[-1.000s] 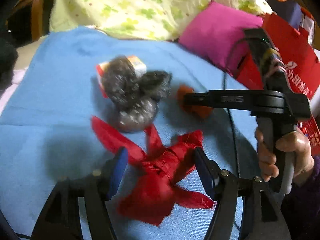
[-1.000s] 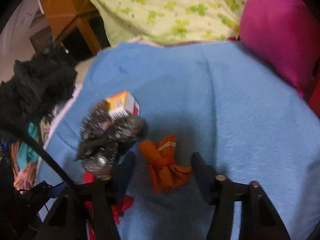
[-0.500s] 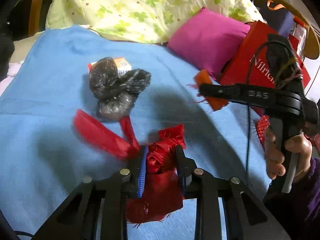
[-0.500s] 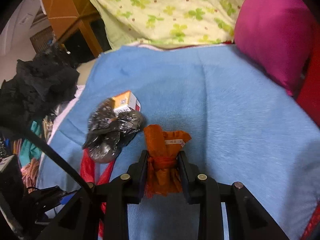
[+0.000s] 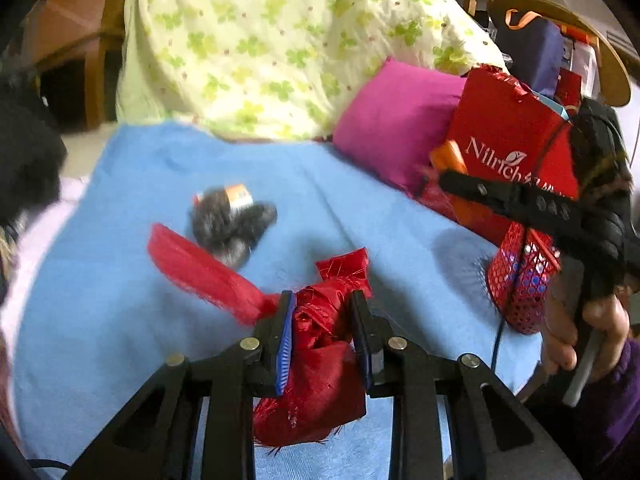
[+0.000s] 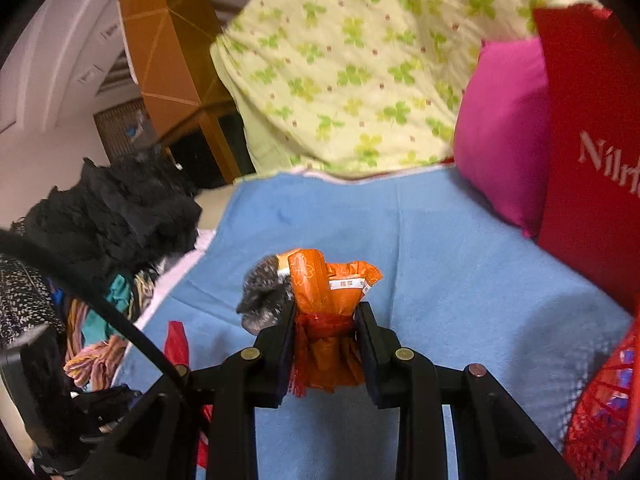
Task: Collect trash
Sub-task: 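Carry both bags over the red mesh basket and open both tools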
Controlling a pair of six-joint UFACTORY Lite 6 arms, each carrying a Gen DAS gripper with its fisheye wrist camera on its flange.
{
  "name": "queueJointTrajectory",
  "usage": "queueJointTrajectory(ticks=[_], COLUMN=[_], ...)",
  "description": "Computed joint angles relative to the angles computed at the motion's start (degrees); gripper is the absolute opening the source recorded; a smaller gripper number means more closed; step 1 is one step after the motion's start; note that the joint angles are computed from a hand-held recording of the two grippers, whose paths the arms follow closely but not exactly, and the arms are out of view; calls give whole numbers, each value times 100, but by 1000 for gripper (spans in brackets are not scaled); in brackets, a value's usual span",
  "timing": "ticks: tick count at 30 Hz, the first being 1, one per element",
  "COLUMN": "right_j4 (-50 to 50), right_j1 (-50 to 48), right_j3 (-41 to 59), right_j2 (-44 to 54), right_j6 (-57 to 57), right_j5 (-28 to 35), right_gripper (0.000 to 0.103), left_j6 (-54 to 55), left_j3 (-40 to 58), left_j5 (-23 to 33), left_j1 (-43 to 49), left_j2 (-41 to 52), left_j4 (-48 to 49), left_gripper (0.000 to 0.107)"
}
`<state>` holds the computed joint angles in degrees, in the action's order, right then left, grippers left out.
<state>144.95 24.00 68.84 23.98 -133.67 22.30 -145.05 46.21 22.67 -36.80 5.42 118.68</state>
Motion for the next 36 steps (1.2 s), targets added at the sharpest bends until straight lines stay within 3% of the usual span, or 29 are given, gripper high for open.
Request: queueJointTrajectory(ticks=[4,10,21,36], right_j4=[741,949,-165,-1299], right_j1=[-129,-582,-1824,-3311], right_j3=[-999,-2108,-2953,-3358], right_j2=[-841,-1909,-2855,-3235], right_j6=[-738,-986,-86,822], right_j5=[350,808,1495,2220], right_gripper=[31,31,31,31], left_j6=[2250,3498,4667,5968], left_j3=[633,1305,2997,5292], left_j5=[844,1511,2418,2769], left_j1=[-644,-1189,-1856,-2205], left_j2=[78,216,1119,2543], left_j4=[-2208,-3417,-4079,-4610], left_gripper=[29,29,29,29])
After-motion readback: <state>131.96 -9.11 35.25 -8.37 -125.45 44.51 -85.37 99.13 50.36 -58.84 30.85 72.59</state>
